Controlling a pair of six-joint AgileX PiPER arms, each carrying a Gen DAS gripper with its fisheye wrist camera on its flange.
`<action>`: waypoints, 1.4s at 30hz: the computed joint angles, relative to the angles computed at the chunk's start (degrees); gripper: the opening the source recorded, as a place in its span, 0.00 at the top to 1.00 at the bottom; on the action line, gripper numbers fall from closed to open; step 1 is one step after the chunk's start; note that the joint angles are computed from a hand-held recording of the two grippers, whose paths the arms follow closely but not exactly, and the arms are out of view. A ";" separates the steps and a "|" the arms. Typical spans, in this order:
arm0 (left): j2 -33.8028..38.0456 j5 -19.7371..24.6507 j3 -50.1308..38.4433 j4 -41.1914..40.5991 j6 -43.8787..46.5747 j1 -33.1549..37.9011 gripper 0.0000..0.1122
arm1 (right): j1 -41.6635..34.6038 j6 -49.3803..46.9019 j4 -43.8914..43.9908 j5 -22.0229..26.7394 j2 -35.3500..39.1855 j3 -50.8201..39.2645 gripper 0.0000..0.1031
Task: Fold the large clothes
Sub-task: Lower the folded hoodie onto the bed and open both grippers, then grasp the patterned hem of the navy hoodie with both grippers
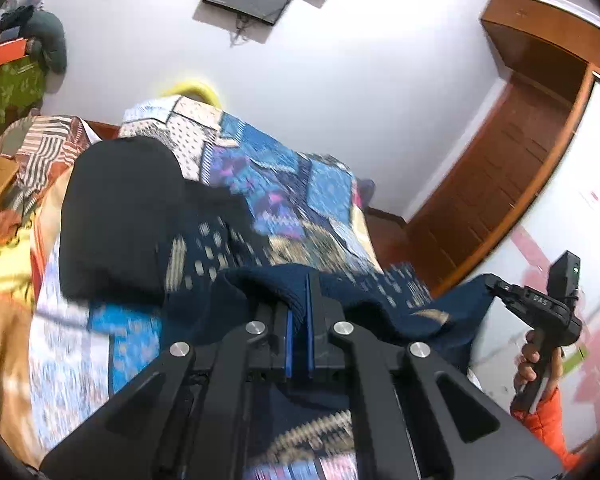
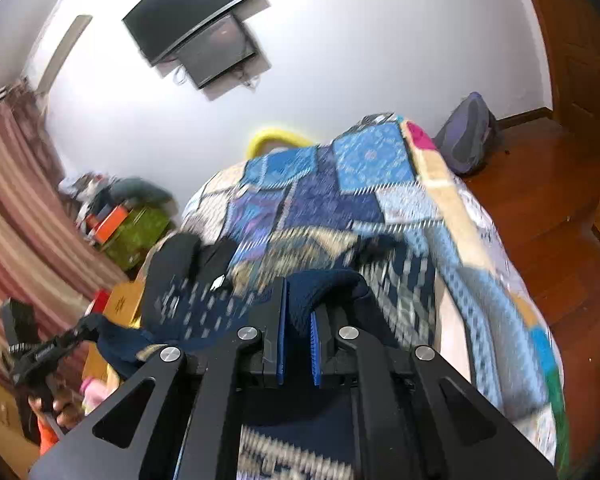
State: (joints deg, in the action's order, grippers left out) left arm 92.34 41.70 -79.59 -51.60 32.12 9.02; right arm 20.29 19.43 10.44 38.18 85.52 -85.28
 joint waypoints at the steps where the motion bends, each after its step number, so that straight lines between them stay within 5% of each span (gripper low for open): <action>1: 3.07 -0.11 -3.09 0.37 -1.32 -0.02 0.97 | -0.39 0.17 -0.51 0.34 1.88 -1.98 0.92; 9: 27.30 4.18 -26.55 9.56 -16.24 -0.30 0.97 | -4.55 -3.23 2.84 3.31 18.66 -13.20 0.92; 12: 29.73 3.49 -27.83 12.80 -15.20 -1.26 0.97 | -5.11 -4.66 3.40 3.46 20.58 -12.96 0.92; 18: 25.23 1.88 -23.87 18.30 -9.44 -3.05 0.90 | -8.33 -9.14 10.13 9.12 20.21 -13.41 0.83; 19: 24.14 1.72 -22.93 18.92 -9.27 -3.03 0.84 | -8.83 -8.94 10.42 10.36 19.54 -13.34 0.81; 21: 20.59 -0.16 -19.87 21.38 -10.27 -3.07 0.64 | -8.72 -5.78 7.11 12.57 18.20 -13.70 0.57; 23: 16.10 -5.32 -14.65 21.11 -9.49 -2.52 0.47 | -7.84 -1.93 1.62 11.13 14.39 -10.83 0.49; 25: 12.53 -8.70 -11.37 23.27 -11.43 -2.16 0.46 | -7.39 -0.46 -0.84 9.97 11.20 -8.39 0.49; 34: 2.50 -9.89 -1.72 36.83 -20.04 -3.64 0.46 | 0.90 4.14 -12.02 14.23 2.37 -5.05 0.49; 38: -2.84 -9.28 5.45 35.91 -19.51 -4.13 0.45 | 9.94 7.65 -21.56 16.88 0.80 -5.06 0.49; 42: -5.73 -2.88 10.69 26.64 -16.02 -1.67 0.44 | 16.04 8.71 -23.37 16.67 0.07 -4.38 0.49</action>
State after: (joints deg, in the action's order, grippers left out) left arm 86.62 38.82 -68.90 -24.96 16.10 7.35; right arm 36.34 28.14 -12.93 54.85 85.59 -89.66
